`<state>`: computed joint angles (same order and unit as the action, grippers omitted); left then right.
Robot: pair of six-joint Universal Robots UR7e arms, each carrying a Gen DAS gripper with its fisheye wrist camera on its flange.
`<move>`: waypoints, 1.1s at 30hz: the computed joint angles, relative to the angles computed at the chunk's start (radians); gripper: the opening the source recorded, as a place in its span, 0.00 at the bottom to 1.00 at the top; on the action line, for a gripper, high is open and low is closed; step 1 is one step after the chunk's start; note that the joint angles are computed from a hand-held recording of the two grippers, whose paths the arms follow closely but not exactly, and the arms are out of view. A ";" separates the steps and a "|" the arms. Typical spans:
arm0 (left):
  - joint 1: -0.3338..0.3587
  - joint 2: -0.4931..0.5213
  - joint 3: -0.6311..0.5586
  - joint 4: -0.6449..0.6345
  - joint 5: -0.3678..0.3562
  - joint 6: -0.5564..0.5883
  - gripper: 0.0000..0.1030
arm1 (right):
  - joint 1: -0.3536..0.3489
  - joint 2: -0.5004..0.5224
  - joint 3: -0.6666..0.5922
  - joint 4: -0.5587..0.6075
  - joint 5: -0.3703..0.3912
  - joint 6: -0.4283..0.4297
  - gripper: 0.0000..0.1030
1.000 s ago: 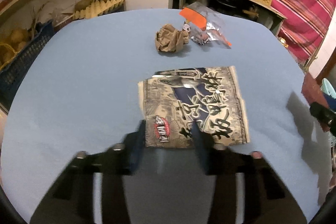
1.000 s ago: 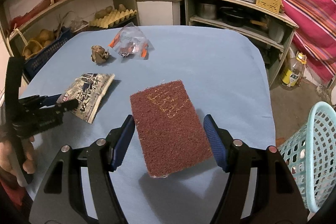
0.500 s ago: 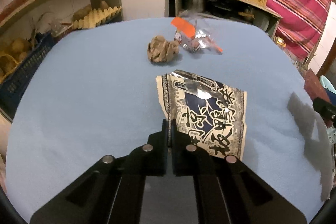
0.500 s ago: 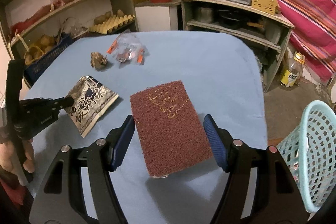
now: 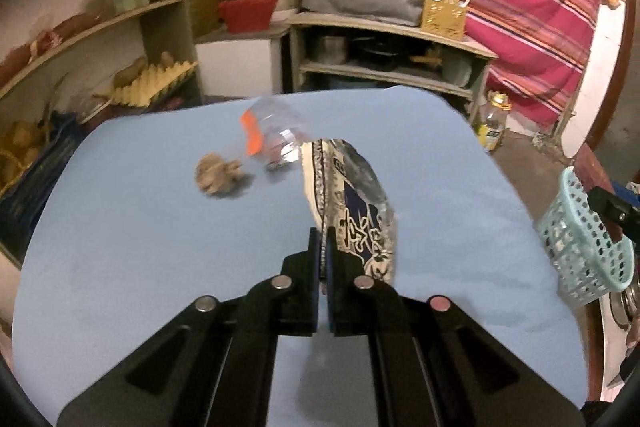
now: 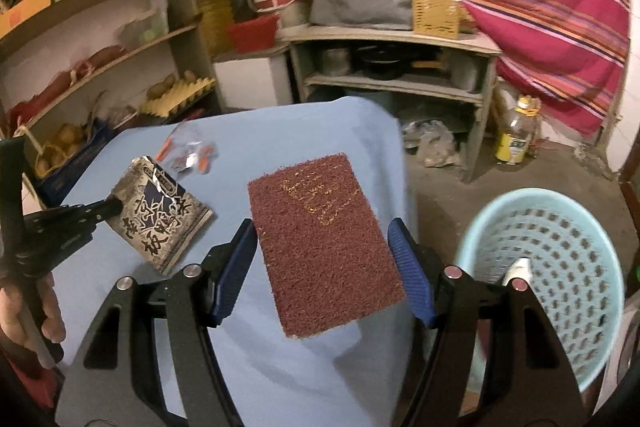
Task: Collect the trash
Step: 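Carry the red pad and printed snack bag over the blue basket with both tools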
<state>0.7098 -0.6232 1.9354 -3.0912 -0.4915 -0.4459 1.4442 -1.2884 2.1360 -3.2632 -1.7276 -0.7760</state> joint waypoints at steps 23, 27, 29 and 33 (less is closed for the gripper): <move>-0.107 0.399 -0.632 0.045 -0.249 0.294 0.03 | -0.249 -0.185 -0.102 0.044 0.058 0.057 0.65; -0.103 0.495 -0.776 0.138 -0.290 0.307 0.03 | -0.272 -0.183 -0.118 0.044 0.043 0.059 0.65; -0.100 0.535 -0.829 0.169 -0.311 0.311 0.03 | -0.286 -0.184 -0.126 0.050 0.044 0.070 0.65; -0.083 0.612 -0.939 0.254 -0.345 0.307 0.03 | -0.324 -0.188 -0.146 0.084 0.067 0.103 0.65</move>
